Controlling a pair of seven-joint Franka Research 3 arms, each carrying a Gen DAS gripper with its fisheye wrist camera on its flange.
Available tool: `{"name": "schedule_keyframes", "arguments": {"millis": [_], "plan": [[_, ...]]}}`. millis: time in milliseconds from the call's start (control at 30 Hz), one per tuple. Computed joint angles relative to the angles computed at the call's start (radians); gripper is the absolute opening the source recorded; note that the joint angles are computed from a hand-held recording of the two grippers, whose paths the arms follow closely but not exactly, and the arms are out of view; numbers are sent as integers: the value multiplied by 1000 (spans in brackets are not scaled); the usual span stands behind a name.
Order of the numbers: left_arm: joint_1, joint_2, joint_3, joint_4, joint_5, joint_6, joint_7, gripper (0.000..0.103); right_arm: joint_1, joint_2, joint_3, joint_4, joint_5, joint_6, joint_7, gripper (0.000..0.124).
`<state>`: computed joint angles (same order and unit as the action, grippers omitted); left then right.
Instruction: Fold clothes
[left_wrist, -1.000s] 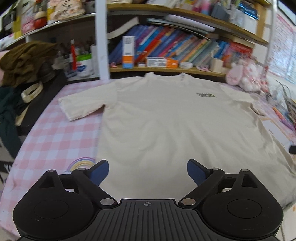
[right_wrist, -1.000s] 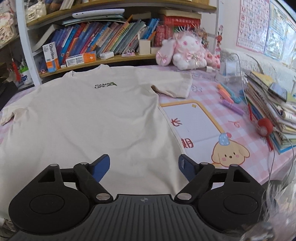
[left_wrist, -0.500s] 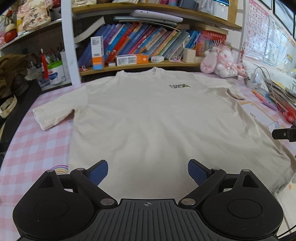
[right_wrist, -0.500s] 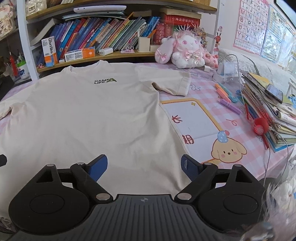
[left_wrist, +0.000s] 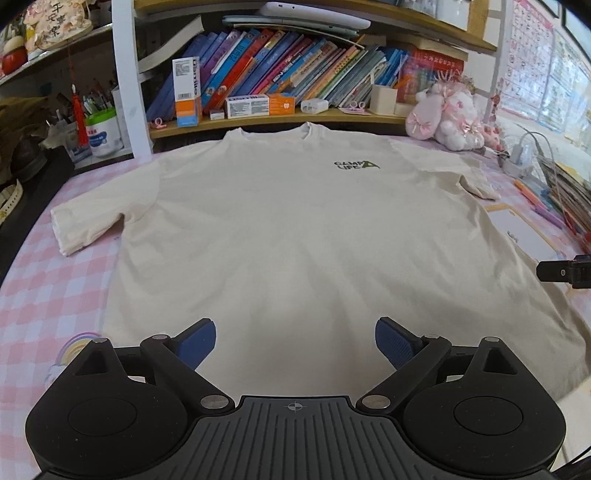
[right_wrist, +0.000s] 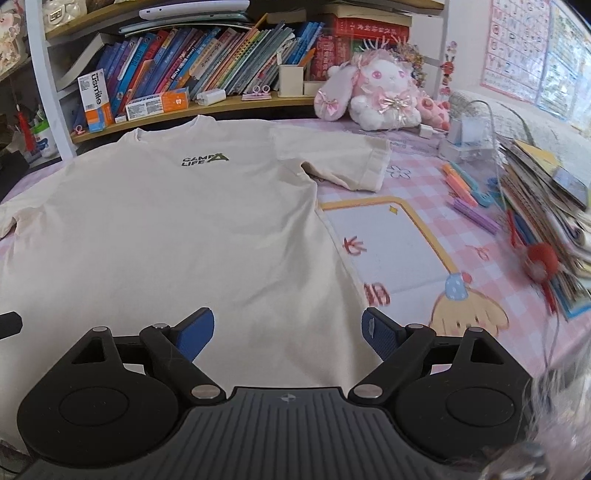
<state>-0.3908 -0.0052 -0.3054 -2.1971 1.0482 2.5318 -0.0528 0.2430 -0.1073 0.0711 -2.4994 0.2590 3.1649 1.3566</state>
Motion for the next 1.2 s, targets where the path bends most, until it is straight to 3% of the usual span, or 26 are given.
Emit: {"name": "schedule_keyframes", "arguments": {"millis": [33,100,200,300,567,833,967,1100,1200], "plan": [[-1,24,-1,27,-4,-9,-8,95,82,19,-75,26,106,-6,-113,87],[-9,74,4,82,-11,-27,-28,95,142,62,-135,92,302,-42,-316,87],[-36,146,17,168,-30,-72,-50,95,112,129,-132,203,515,-106,-546,87],[-71,213,32,255,-60,-129,-45,95,46,189,-108,289,574,-182,-622,87],[-172,345,56,450,-169,-343,24,95,-110,305,-25,450,604,-355,-704,87],[-250,423,86,588,-185,-488,46,95,-180,396,-1,586,594,-453,-679,86],[-274,447,98,625,-165,-515,55,95,-201,433,5,639,583,-482,-660,84],[-295,420,122,574,-52,-468,-29,95,-220,462,12,682,578,-505,-650,84],[-276,410,118,566,-44,-453,-49,95,-230,478,16,706,573,-517,-649,84]]}}
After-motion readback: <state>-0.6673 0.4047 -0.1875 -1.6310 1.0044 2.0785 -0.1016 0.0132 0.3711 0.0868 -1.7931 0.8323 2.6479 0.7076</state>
